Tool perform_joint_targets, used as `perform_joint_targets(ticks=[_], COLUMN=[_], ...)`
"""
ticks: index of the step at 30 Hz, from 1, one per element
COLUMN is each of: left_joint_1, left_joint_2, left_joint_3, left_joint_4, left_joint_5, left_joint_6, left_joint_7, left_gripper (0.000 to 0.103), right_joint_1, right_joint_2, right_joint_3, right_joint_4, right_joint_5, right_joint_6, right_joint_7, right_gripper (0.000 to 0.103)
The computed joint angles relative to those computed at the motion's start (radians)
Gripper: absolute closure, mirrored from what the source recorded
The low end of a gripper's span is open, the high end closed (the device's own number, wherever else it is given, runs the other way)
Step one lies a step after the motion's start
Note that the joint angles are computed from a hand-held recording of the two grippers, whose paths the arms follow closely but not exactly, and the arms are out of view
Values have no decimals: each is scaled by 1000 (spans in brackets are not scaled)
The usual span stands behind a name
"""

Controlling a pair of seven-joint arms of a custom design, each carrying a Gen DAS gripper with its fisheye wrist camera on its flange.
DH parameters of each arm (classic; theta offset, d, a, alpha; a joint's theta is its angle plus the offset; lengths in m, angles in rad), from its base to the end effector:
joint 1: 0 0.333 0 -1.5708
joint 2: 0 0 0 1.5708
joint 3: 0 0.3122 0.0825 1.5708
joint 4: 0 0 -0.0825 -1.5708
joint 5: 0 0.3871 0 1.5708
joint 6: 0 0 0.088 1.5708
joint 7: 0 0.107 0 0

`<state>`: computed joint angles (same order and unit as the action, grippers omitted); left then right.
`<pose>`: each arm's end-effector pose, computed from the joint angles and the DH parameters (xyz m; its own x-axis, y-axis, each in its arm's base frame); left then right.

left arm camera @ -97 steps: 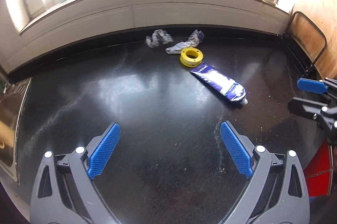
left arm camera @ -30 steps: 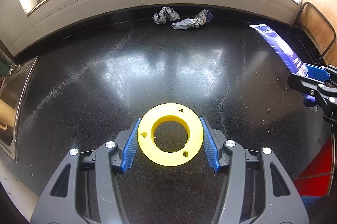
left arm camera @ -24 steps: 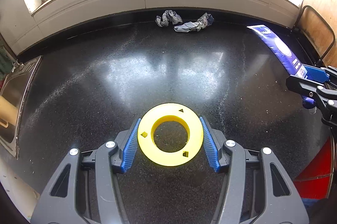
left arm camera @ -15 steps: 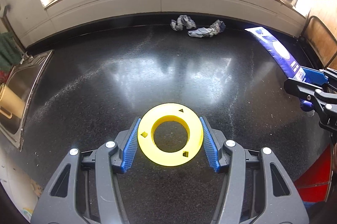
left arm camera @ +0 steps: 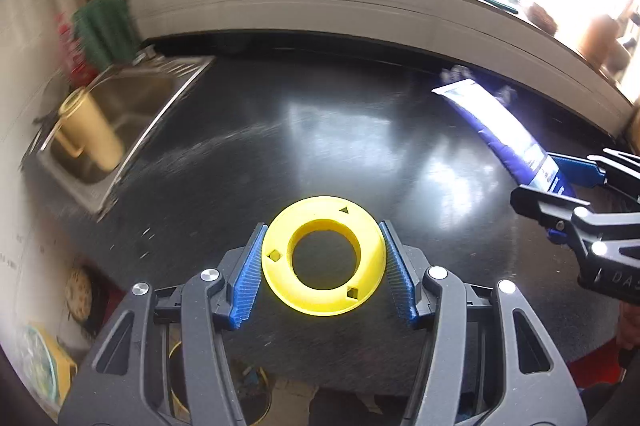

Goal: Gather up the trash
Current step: 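Lift the tape ring and toothpaste tube and turn toward the bin, then carry the tape ring and toothpaste tube over the bin and open both tools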

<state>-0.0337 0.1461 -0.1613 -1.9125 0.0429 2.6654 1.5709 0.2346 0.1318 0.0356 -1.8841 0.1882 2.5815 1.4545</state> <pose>0.6292 -0.1208 0.4848 -0.2118 -0.9772 -0.0146 -0.8000 0.1819 -0.5718 0.6172 0.1665 0.4960 0.2815 -0.9530 -0.1118 -0.8233 -0.1801 -0.5383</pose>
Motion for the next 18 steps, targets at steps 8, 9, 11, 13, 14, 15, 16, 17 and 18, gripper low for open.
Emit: perform_joint_targets(ticks=[8, 9, 11, 13, 14, 15, 16, 17, 18], left_joint_1=[73, 85, 112, 140, 153, 169, 179, 191, 204], left_joint_2=[-134, -149, -180, -210, -220, -231, -234, -241, -247], left_joint_3=[86, 94, 112, 127, 135, 144, 150, 158, 167], left_joint_4=[-203, -228, -285, -343, -367, -396, -413, -437, -466], left_joint_5=[97, 106, 128, 152, 157, 162, 157, 151, 147], left_joint_6=[11, 10, 8, -2, -6, -12, -14, -15, -8], left_joint_7=[-207, -228, -271, -315, -329, -346, -350, -351, -357], left_gripper=[49, 49, 49, 49, 49, 49, 49, 49, 49], right_joint_1=[85, 96, 127, 158, 174, 193, 208, 224, 239], right_joint_2=[184, 206, 263, 314, 340, 377, 403, 433, 454], right_joint_3=[96, 105, 127, 137, 142, 148, 149, 151, 150], right_joint_4=[256, 286, 361, 425, 456, 500, 531, 567, 591], right_joint_5=[86, 94, 110, 116, 117, 117, 117, 115, 113], right_joint_6=[-149, -173, -235, -294, -322, -363, -392, -424, -446], right_joint_7=[-227, -250, -294, -317, -326, -333, -335, -337, -336], right_gripper=[52, 52, 52, 52, 52, 52, 52, 52, 52])
